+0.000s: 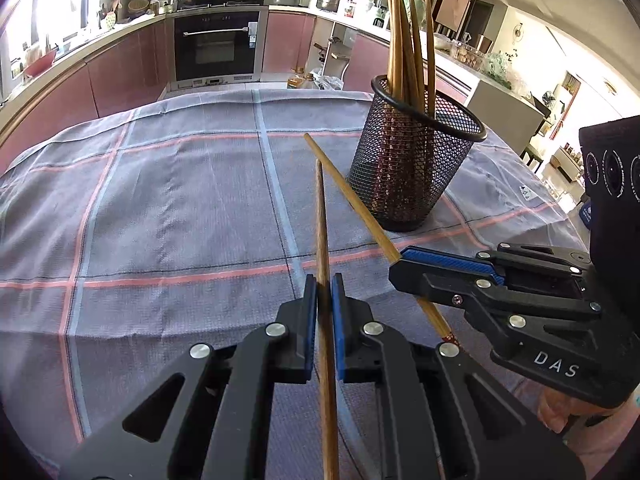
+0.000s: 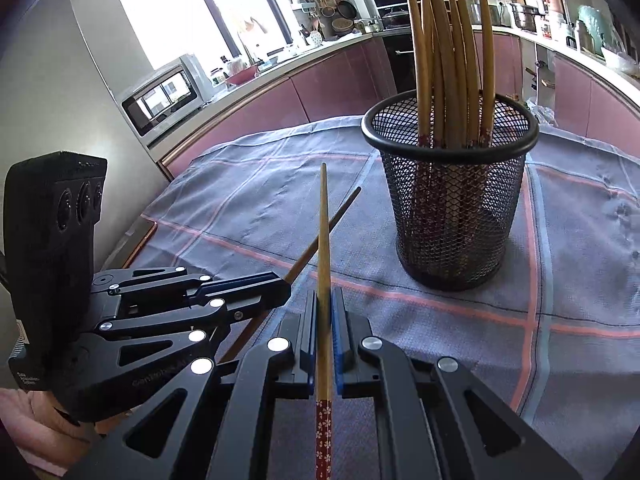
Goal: Organize utensils
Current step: 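Lift both held chopsticks upright and carry them over the mesh cup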
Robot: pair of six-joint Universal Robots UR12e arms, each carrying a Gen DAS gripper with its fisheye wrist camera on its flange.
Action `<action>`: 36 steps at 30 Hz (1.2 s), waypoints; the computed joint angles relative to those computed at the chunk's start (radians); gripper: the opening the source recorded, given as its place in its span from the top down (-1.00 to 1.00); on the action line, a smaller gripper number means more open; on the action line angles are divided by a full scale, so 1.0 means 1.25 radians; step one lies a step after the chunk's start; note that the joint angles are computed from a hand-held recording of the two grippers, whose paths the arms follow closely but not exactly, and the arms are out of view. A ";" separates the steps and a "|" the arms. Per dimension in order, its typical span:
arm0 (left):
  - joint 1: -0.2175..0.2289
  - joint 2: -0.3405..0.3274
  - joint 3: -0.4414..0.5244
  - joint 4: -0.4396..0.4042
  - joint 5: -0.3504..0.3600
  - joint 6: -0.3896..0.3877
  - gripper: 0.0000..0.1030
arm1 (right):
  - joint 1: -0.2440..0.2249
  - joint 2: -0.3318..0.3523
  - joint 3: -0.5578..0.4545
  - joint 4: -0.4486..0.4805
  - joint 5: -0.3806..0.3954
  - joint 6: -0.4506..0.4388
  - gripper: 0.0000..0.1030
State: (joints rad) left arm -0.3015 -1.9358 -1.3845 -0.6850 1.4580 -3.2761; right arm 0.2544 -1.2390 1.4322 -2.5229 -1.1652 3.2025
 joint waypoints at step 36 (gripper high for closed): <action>0.014 0.046 -0.036 0.088 -0.079 -0.015 0.85 | -0.016 -0.038 0.033 -0.111 0.009 0.035 0.88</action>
State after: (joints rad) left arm -0.2840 -1.8778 -1.4300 -0.5750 1.3592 -3.2953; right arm 0.2344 -1.2860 1.4732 -2.6618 -1.1542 3.2459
